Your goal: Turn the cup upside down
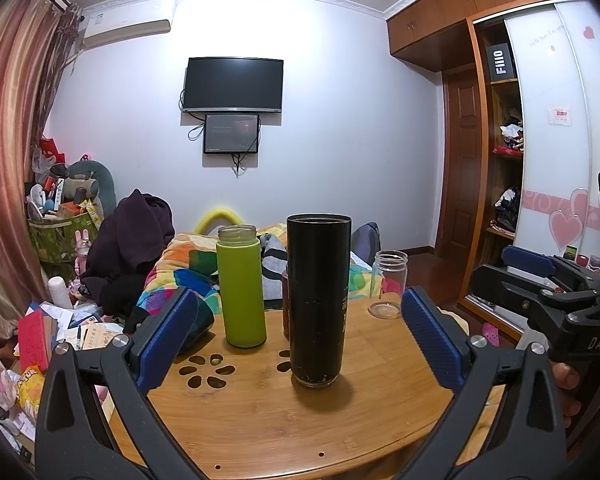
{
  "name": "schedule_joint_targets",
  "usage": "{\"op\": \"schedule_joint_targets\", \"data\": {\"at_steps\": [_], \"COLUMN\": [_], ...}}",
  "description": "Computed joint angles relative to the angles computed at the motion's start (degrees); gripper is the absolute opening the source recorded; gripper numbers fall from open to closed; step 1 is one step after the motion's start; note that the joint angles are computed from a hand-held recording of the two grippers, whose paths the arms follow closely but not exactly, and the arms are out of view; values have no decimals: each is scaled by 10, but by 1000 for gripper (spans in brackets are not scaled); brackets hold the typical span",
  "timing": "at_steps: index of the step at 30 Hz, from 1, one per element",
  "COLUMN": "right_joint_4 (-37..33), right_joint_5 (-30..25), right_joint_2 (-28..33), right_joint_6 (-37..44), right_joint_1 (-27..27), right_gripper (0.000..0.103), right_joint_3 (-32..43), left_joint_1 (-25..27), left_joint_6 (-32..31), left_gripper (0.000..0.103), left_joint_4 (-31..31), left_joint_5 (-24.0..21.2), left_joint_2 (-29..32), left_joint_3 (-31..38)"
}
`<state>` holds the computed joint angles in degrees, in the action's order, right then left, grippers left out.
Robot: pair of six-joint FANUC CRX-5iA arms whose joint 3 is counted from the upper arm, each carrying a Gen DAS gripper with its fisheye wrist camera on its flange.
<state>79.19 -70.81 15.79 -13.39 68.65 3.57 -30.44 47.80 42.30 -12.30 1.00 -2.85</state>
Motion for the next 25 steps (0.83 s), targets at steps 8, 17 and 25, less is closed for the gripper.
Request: {"op": "schedule_joint_targets", "data": {"at_steps": [8,17,25], "right_joint_4": [4,2,1], "right_joint_5": [4,5,5], "right_joint_2": [1,3,5], "right_joint_6": [2,6,9], "right_joint_1": [0,0,-1], "right_gripper": [103,103,103], "right_joint_3": [1,3,5], "left_joint_1": [-8,-4,4], "left_joint_6": [-67,-39,-3], "left_gripper": [103,103,103], "left_joint_4": [75,44,18], "left_joint_5": [3,-2,-17], "left_joint_2": [1,1,4], "left_joint_3": [-14,-9,2]}}
